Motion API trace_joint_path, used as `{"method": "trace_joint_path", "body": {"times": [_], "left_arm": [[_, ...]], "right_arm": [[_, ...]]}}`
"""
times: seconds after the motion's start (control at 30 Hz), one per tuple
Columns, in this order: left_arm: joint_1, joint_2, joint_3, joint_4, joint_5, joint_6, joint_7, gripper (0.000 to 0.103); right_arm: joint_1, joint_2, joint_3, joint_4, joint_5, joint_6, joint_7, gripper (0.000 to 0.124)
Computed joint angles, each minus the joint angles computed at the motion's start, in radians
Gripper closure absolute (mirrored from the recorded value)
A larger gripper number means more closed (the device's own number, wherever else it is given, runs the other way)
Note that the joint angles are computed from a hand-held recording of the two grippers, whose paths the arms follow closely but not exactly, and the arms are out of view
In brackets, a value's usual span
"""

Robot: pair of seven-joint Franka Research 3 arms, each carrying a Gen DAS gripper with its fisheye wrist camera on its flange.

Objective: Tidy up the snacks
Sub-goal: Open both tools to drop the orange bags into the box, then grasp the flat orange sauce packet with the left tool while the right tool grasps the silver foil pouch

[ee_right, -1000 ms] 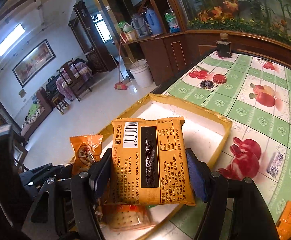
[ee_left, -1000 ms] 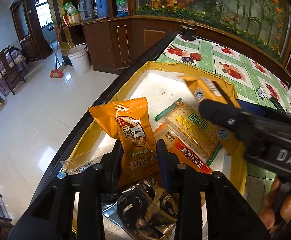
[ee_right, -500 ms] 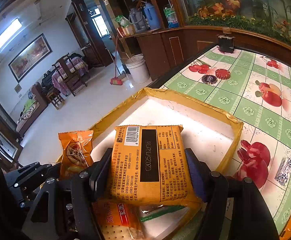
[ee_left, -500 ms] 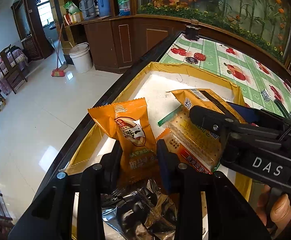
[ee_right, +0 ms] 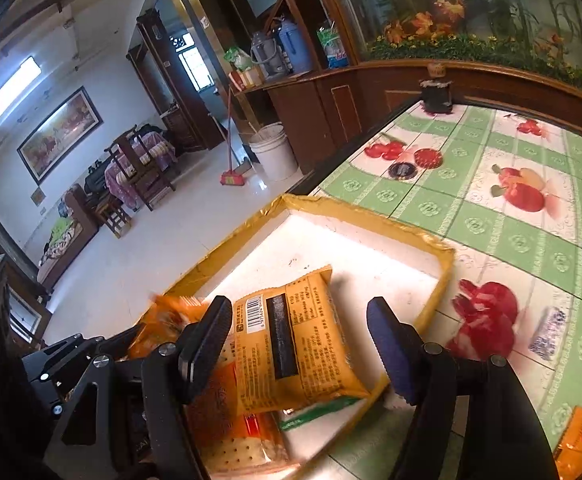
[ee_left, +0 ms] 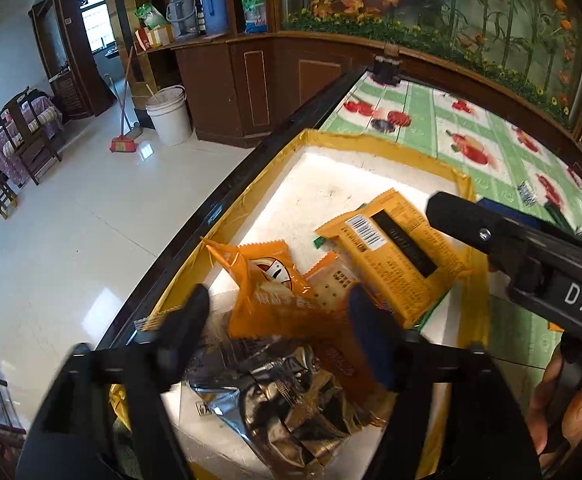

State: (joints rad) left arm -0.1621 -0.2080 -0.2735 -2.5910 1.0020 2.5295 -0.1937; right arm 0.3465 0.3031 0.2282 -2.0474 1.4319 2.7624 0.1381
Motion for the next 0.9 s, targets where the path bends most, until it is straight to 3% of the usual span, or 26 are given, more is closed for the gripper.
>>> {"method": "trace_joint_path", "body": {"times": [0.33, 0.7, 0.9], "left_arm": [[-0.053, 0.024, -0.048, 0.087, 0.073, -0.002, -0.012, 0.021], [-0.176, 0.262, -0.034, 0.319, 0.16, 0.047, 0.08, 0.022], [-0.248, 0.406, 0.002, 0.464, 0.12, 0.063, 0.254, 0.022]], "right_arm": [[-0.076, -0.117, -0.086, -0.148, 0.129, -0.054, -0.078, 0.051], [-0.209, -0.192, -0.208, -0.253, 0.2, -0.089, -0.104, 0.049], [-0.267, -0.196, -0.242, -0.266, 0.204, -0.091, -0.104, 0.048]]}}
